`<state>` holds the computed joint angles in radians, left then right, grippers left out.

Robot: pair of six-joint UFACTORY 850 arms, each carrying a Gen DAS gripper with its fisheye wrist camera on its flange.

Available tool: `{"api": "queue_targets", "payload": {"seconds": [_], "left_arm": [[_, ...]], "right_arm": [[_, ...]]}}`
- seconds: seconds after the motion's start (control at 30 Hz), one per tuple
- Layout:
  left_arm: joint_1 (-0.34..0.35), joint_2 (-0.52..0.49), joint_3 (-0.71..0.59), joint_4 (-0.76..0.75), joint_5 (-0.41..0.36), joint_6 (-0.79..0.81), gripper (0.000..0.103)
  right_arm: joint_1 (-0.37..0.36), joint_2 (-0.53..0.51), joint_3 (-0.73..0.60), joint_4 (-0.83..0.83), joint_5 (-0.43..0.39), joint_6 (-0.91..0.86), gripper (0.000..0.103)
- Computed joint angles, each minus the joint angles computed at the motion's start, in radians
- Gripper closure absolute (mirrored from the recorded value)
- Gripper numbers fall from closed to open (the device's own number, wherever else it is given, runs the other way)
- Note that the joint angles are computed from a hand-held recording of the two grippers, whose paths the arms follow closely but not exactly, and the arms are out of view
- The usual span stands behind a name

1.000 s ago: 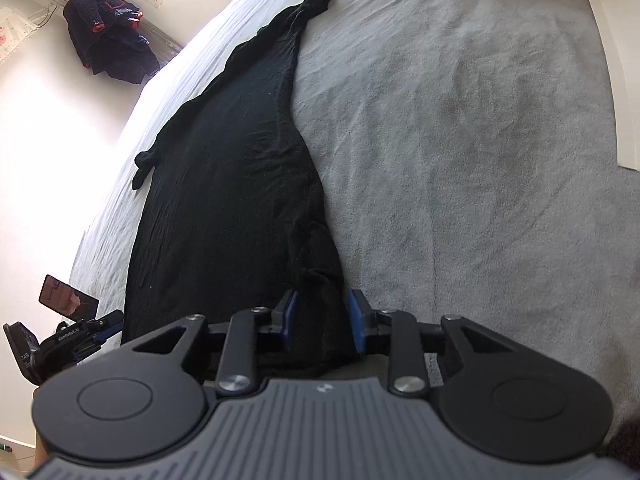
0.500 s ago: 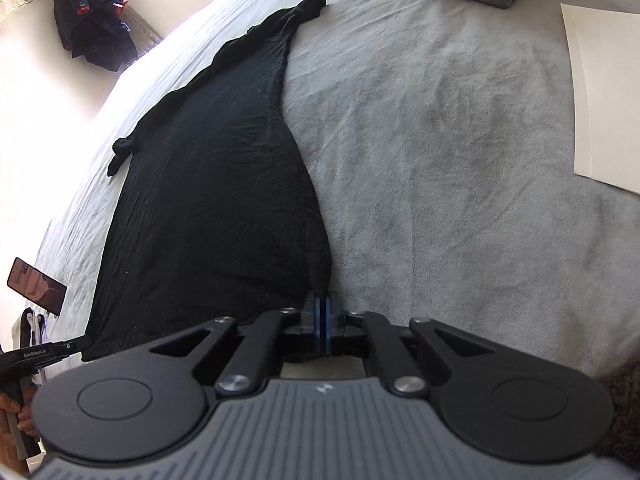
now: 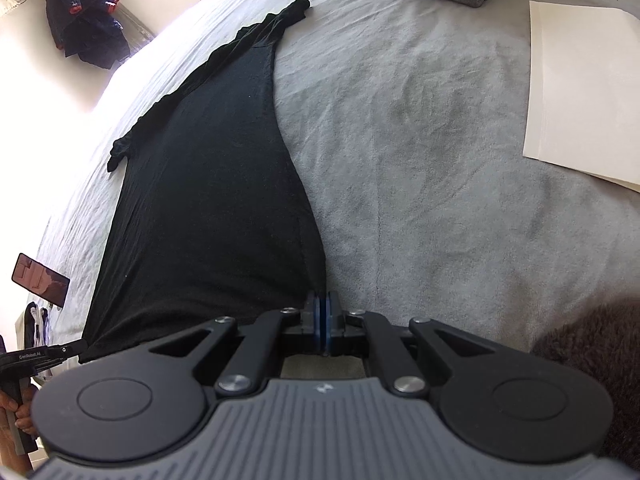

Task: Fold clothes

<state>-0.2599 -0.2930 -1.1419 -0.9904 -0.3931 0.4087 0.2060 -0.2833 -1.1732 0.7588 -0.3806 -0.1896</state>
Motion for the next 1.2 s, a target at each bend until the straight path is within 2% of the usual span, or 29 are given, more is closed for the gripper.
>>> {"api": "queue_targets", "payload": {"seconds": [0.1,0.13,0.2,0.37,0.43,0.5,0.57,0.6,0.63,0.77,0.8,0.83,0.9,1.2], "left_arm": [[0.029,0.021,0.018,-0.137,-0.038,0.107,0.103],[0.030,0.020,0.018,-0.133,-0.042,0.100,0.103],[0.025,0.012,0.012,-0.069,-0.035,0.041,0.103],[-0.016,-0.053,-0.021,0.232,-0.005,-0.211,0.103],[-0.032,-0.067,-0.025,0.297,0.021,-0.256,0.102],[-0.036,-0.063,-0.030,0.327,0.026,-0.271,0.101],[-0.038,-0.058,-0.037,0.366,0.041,-0.291,0.095],[-0.039,-0.055,-0.041,0.388,0.050,-0.303,0.085],[-0.041,-0.054,-0.046,0.418,0.067,-0.330,0.073],[-0.050,-0.081,-0.102,0.547,0.136,-0.457,0.061],[-0.053,-0.098,-0.128,0.585,0.147,-0.494,0.058],[-0.056,-0.118,-0.156,0.632,0.155,-0.539,0.054],[-0.063,-0.165,-0.223,0.767,0.152,-0.668,0.047],[-0.024,-0.395,-0.569,1.078,0.053,-0.930,0.042]], "right_arm": [[-0.010,0.016,-0.010,0.027,-0.004,-0.028,0.100],[-0.016,0.018,-0.015,0.053,-0.012,-0.051,0.100],[-0.018,0.010,-0.026,0.038,-0.019,-0.044,0.100],[-0.003,-0.057,-0.058,-0.103,-0.036,0.061,0.100],[0.013,-0.087,-0.062,-0.203,-0.023,0.138,0.100],[0.018,-0.095,-0.051,-0.198,0.003,0.128,0.099],[0.018,-0.086,-0.038,-0.163,0.023,0.089,0.096],[0.015,-0.082,-0.035,-0.129,0.028,0.055,0.089],[0.013,-0.083,-0.040,-0.120,0.027,0.048,0.089],[0.018,-0.106,-0.092,-0.189,0.031,0.108,0.087],[0.022,-0.115,-0.109,-0.207,0.033,0.120,0.084],[0.027,-0.126,-0.129,-0.226,0.035,0.131,0.073],[0.039,-0.153,-0.174,-0.260,0.037,0.143,0.061],[0.063,-0.361,-0.501,-0.375,-0.018,0.186,0.061]]}}
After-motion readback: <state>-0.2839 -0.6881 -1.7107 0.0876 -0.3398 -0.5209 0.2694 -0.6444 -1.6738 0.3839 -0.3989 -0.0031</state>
